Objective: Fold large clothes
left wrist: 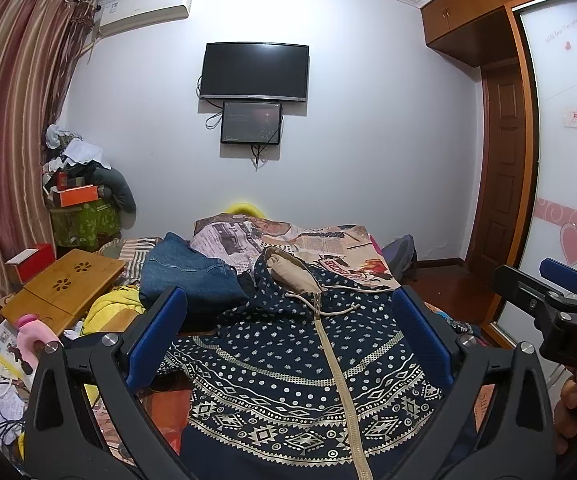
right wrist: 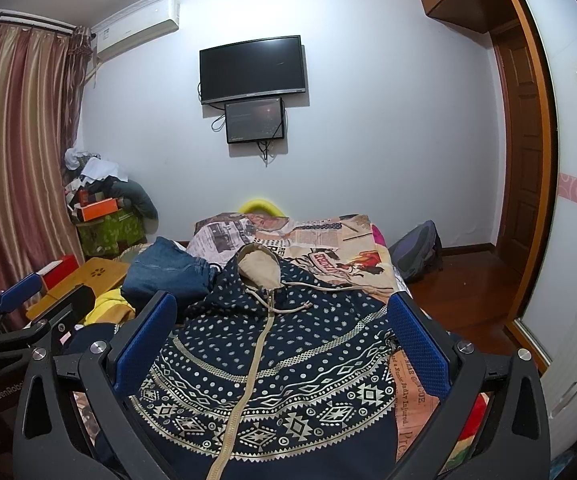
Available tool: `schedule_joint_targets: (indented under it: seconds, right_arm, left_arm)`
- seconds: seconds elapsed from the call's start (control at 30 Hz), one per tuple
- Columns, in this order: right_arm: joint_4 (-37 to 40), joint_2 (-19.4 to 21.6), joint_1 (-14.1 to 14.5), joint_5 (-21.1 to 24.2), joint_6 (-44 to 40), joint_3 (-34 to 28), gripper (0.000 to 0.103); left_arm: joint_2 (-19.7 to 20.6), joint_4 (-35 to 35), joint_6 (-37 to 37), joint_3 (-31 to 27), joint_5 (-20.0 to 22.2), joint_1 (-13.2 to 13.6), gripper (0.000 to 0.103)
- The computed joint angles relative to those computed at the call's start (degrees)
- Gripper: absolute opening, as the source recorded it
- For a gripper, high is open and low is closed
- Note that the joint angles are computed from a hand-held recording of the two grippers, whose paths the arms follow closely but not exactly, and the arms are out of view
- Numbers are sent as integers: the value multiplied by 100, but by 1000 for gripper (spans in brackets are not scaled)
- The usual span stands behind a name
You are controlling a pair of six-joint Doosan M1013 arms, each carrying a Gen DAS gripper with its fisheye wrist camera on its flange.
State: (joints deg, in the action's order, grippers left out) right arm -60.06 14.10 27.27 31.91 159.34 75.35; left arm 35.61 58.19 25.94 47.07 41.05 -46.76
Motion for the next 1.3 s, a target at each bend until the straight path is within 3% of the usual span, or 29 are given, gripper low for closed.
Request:
schedule_joint_targets:
  seconds: [1.3]
  right_arm:
    - [45,20,16,20,-61,-38,103]
  left_arm:
    - [36,0,23,-31,36,25,103]
